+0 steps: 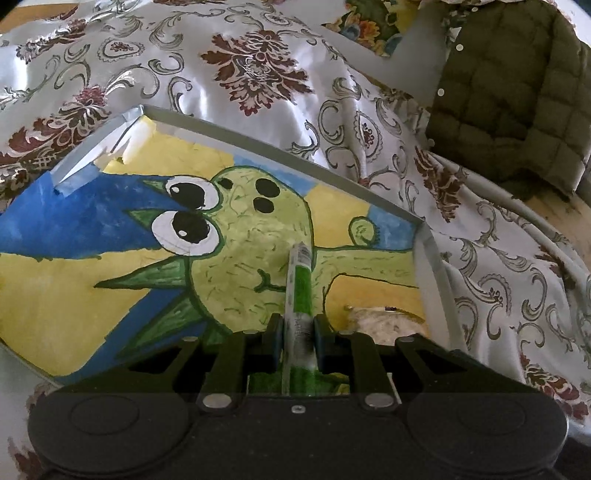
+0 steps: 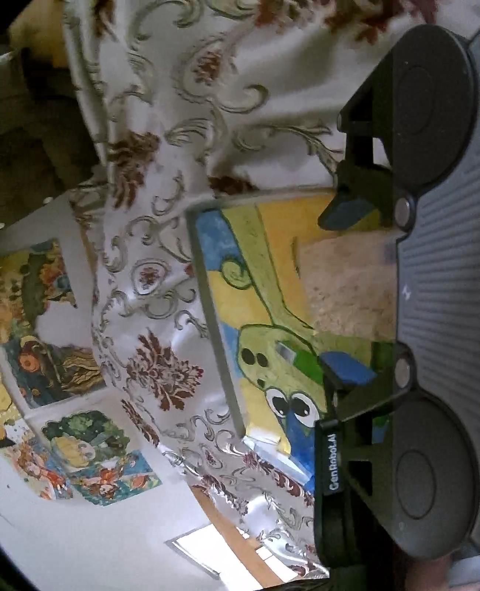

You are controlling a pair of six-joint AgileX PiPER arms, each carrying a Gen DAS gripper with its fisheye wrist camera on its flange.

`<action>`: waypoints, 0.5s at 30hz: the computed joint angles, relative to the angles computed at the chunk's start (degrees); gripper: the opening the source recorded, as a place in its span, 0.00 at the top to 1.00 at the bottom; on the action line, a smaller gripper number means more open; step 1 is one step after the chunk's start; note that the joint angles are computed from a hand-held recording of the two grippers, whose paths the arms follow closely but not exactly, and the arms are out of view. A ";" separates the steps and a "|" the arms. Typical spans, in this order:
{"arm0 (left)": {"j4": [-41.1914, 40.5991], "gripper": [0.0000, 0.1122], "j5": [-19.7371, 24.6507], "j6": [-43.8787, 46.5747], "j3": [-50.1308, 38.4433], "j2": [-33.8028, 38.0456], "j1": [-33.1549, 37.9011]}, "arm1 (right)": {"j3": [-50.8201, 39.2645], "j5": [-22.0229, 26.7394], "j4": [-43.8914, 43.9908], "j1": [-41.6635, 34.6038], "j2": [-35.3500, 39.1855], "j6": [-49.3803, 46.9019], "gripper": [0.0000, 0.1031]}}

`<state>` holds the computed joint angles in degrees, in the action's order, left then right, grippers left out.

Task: Organize snacks
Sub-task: 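Lower the rice-cake bar into the tray and open the right tool while the left releases the green stick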

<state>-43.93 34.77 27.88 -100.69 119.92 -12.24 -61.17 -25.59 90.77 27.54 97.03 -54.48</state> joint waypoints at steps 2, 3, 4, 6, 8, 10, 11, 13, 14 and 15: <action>-0.79 0.79 -0.19 0.66 0.56 -0.47 0.17 | -0.20 -1.36 1.64 0.32 -0.31 -1.76 0.14; -0.78 0.75 -0.44 0.60 0.82 -0.77 0.17 | -0.19 -2.13 1.98 0.64 -0.44 -2.34 0.13; -0.76 0.65 -0.63 0.56 1.06 -1.12 0.20 | -0.10 -2.01 1.95 0.48 -0.63 -2.84 0.12; -1.88 0.51 -1.47 1.42 2.16 -2.22 0.42 | -0.22 -2.41 2.81 0.67 -0.93 -4.23 0.11; -2.73 0.34 -2.07 2.04 3.01 -3.38 0.66 | -0.46 -3.69 3.61 1.17 -1.29 -5.26 0.03; -2.63 0.25 -3.08 2.23 4.28 -5.08 0.81 | -0.29 -5.46 3.18 1.95 -1.98 -5.40 0.00; -2.61 0.21 -3.54 2.63 4.96 -6.00 0.93 | 0.00 -5.69 3.19 2.18 -2.59 -5.71 0.00; -3.04 0.16 -4.54 3.83 6.88 -8.08 1.34 | 0.09 -7.19 4.52 3.03 -3.59 -7.01 0.00; -3.22 0.14 -4.93 4.11 7.91 -9.24 1.57 | 0.31 -7.89 4.82 3.43 -4.23 -7.32 0.00; -3.86 0.13 -5.11 5.01 9.22 -10.62 1.94 | 0.75 -8.88 4.91 4.11 -5.00 -7.40 0.00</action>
